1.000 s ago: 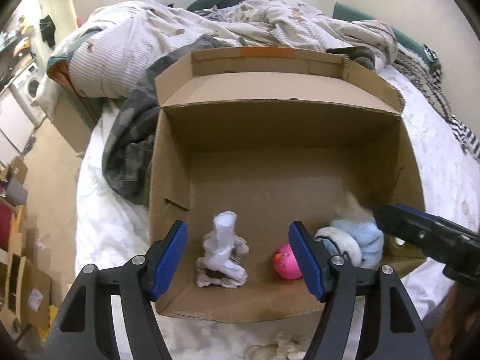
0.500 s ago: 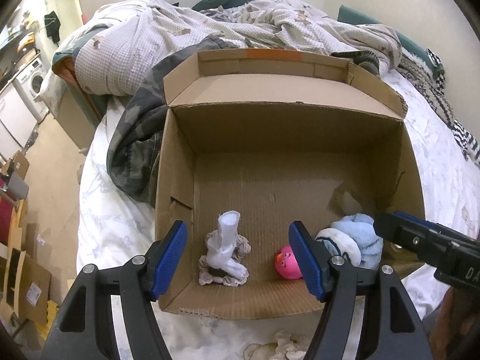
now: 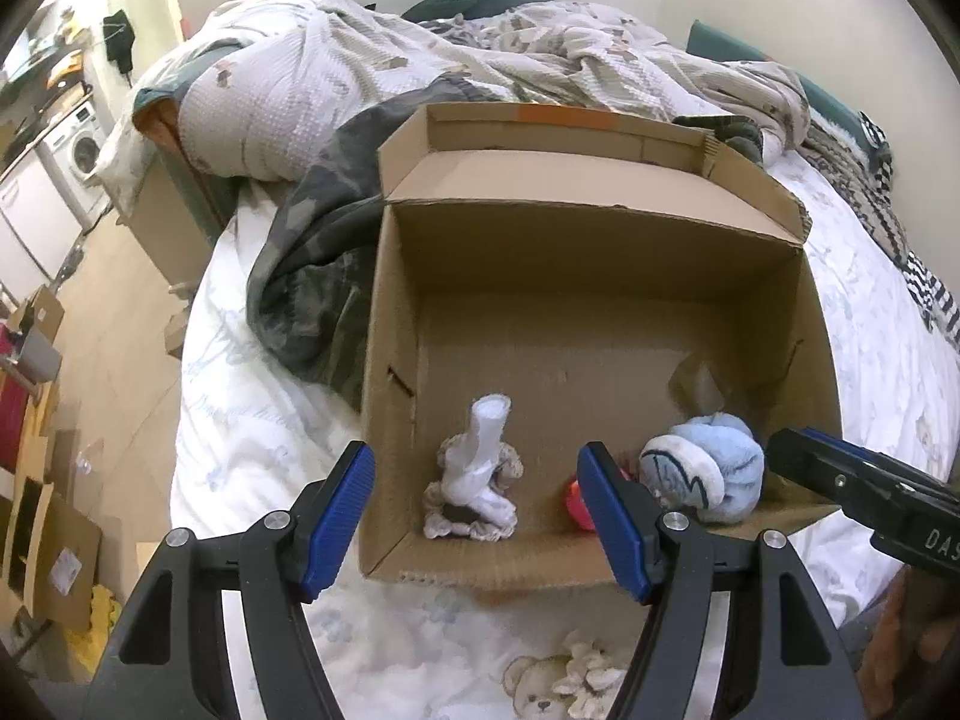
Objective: Organize soft objects
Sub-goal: 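Withdraw both tools from the box toward the crumpled white cloth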
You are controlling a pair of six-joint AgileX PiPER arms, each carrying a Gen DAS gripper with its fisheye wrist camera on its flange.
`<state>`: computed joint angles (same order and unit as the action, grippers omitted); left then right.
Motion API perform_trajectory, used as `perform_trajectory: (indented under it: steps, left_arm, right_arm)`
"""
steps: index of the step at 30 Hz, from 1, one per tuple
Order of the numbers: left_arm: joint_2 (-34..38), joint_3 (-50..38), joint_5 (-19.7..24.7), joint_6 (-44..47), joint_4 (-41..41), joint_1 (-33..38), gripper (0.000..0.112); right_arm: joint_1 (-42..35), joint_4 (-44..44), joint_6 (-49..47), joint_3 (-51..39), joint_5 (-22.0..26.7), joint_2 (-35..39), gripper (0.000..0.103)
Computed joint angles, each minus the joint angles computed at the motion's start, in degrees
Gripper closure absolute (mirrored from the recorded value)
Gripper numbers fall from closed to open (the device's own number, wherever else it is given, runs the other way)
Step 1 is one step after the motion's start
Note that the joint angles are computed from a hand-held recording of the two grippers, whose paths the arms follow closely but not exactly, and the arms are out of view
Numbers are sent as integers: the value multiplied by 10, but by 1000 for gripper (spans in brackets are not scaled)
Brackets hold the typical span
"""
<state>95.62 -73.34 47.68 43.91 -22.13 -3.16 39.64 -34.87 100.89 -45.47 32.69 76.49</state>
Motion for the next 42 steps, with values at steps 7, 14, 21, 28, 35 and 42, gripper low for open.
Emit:
perform_trajectory:
  steps: [7,14,21,28,35,42]
  left_arm:
    - [-17,15,13,8,-1,26,45]
    - [-31,34,22,17,3,50,45]
    - [-16,39,19,-1,35,74,45]
    - [13,18,44,-14,50,97,45]
    - [51,-1,61,-52,75,110,45]
    - [89,19,83,-37,32,106,45]
  right_arm:
    - [45,-17,38,1,41,-19,34]
    - [91,-33,86,8,64,-27,34]
    - [75,73,-7,22,-25,2,29]
    - [40,316,-306,-50,-64,133,28]
    - [65,361,-452,-187,11,273,29]
    - [82,342,-451,-209,34,289,86]
